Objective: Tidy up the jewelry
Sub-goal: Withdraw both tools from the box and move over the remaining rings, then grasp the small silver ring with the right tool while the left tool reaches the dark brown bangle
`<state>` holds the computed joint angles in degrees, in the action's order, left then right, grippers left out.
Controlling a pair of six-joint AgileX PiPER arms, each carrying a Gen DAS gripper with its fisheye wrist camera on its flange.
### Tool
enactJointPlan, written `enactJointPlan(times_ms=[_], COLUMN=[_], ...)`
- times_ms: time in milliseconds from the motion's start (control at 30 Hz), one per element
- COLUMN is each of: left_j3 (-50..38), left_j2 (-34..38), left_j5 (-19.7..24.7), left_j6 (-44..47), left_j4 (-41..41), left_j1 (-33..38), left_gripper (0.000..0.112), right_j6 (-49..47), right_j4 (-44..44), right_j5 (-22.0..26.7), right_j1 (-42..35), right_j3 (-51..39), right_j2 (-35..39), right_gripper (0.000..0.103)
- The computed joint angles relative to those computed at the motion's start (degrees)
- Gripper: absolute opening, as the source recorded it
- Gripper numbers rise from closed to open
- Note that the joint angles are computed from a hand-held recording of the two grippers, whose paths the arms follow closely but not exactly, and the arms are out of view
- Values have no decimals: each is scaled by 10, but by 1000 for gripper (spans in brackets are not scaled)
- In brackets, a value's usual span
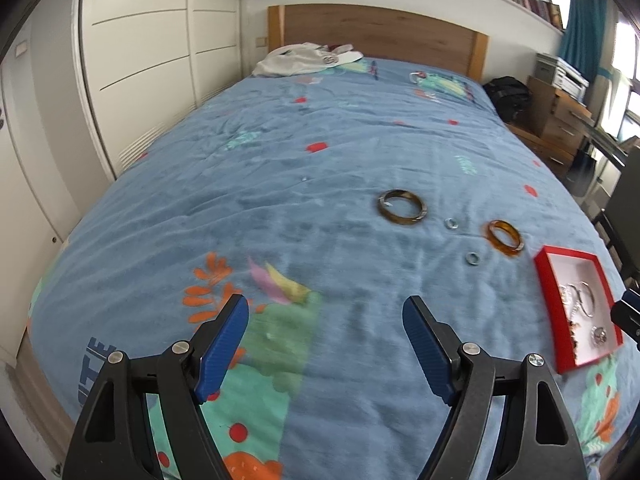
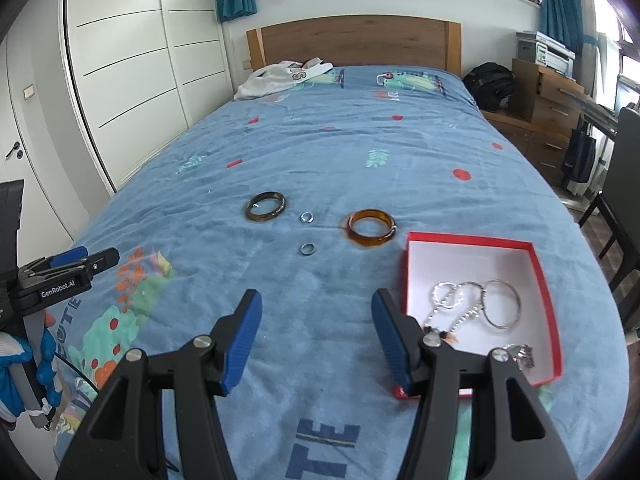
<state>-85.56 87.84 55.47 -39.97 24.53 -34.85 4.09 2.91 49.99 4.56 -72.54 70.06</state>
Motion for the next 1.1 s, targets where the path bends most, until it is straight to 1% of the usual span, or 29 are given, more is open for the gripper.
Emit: enactJointPlan(times_ms=[100,300,567,700,900,1100], left_j3=[0,-10,-60,-106,-184,-223], left_j2=[14,52,116,156,217,256], left_j5=[-15,-48,-70,-72,-62,-58], left_j6=[9,20,25,32,59,74], left_j4=[-17,-51,-69,-77,-91,-100], left_j1=[25,72,109,119,120,113], left_gripper=[79,79,79,79,79,79], right_j6=[1,6,2,-10,-24,-42], right_j4=[6,-2,0,11,27,43], right_j5=[-12,-22,-42,-42,-45,-50], right_j1=[1,13,9,1,-11,-16], right_j3=[-4,-27,-67,-94,-129,-140], right_j2=[27,85,155,188,230,256], right_gripper=[56,56,55,55,55,55])
